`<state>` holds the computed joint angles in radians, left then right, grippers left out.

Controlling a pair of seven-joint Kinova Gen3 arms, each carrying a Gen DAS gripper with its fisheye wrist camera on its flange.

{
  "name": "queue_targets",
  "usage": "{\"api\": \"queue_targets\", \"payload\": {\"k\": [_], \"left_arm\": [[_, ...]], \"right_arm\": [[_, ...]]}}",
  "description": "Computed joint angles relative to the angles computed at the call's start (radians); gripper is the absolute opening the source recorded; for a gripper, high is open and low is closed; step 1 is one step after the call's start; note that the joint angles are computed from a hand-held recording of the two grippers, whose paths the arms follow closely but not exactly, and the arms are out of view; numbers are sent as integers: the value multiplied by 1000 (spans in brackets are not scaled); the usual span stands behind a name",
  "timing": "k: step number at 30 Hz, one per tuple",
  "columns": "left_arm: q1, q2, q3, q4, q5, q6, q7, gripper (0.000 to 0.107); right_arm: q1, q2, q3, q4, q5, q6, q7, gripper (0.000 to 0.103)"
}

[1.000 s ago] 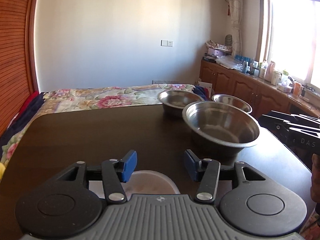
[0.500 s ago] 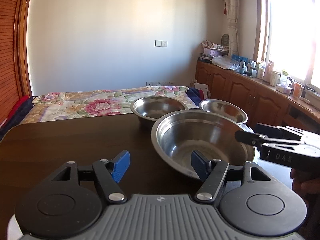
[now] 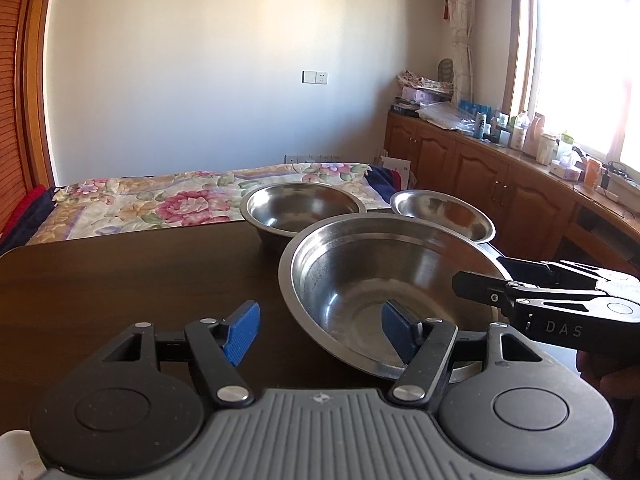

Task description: Organize plates and bowls

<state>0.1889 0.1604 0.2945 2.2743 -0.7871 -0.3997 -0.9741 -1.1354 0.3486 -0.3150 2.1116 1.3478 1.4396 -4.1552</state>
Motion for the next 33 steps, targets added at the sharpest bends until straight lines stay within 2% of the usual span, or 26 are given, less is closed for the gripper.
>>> {"api": "queue_targets", "payload": {"k": [9,14,18,22,26,29,33], "left_arm": [[-1,10,13,-10,-4,20,13,48],[-9,13,25,-17,-23,26,29,46],[-11,11,27,-17,-32,29,37,43],[-31,8,41,-21,-90,30,92,39],[-49,5,41,-19,-157,17,156,37],[-43,-12,18,-4,-171,-6,162,37],[-38,-41,-16,21,-192,-42,174,37]], "right_arm": [[37,-34,-6,33,13,-71,-44,64],[44,-39,-9,45,24,-78,-67,53],[49,-41,-12,52,31,-83,-78,49],[50,-45,-16,67,50,-88,-98,34],[53,-50,-20,83,61,-91,-137,30],[56,-54,-25,98,69,-91,-176,28],[53,-47,-29,83,62,-79,-155,28]]}}
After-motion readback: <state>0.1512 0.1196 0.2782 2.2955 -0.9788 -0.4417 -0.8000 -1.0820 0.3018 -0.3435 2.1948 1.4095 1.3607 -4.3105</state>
